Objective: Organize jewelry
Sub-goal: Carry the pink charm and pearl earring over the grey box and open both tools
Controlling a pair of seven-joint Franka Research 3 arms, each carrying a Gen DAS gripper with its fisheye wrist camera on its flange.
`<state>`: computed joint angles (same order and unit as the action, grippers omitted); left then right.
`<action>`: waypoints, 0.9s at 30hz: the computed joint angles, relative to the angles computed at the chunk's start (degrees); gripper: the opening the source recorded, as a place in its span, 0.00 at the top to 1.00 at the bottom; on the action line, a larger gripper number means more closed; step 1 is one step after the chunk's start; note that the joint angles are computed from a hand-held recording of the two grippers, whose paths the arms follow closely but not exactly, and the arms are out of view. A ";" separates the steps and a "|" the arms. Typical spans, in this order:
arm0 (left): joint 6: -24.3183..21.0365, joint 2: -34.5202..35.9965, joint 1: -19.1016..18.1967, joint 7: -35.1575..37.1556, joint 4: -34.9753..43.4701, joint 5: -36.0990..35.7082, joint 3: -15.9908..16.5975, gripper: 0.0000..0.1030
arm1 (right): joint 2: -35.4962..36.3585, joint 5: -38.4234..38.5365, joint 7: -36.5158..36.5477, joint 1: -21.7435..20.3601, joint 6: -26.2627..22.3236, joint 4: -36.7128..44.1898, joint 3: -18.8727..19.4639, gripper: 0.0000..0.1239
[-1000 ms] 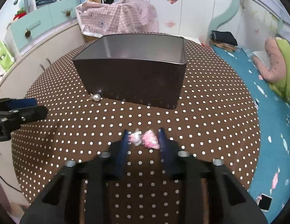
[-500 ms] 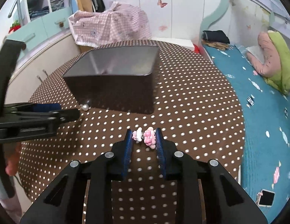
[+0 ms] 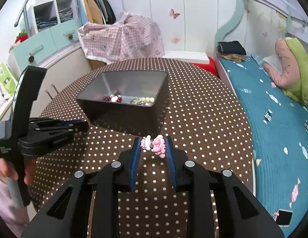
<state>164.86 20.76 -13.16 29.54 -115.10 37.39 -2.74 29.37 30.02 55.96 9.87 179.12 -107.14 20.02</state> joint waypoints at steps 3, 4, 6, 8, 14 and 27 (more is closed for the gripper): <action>3.20 -2.32 1.04 0.05 -3.12 -0.71 0.03 0.91 | -0.60 0.43 -0.54 -0.75 0.96 -0.72 1.29 0.79; 3.79 -2.94 1.17 -0.16 -3.78 -0.70 0.17 0.91 | -0.86 0.39 -0.27 -0.39 1.31 -0.91 1.10 0.79; 6.65 -4.39 2.90 1.28 -5.78 -2.43 -0.99 0.91 | -1.28 0.49 -0.23 -0.75 1.80 -1.20 1.83 0.79; 8.92 -5.49 4.45 3.70 -7.08 -4.83 -2.14 0.91 | -1.58 0.48 -0.16 -1.05 2.01 -1.26 2.39 0.79; 11.69 -8.10 2.38 3.63 -6.70 -2.46 0.27 0.91 | -1.97 0.49 -0.42 -3.61 4.50 -0.17 6.26 0.79; 8.79 -2.69 5.90 11.41 3.32 -6.86 -5.36 0.89 | 5.69 -2.86 6.57 0.99 -2.10 15.53 2.25 0.67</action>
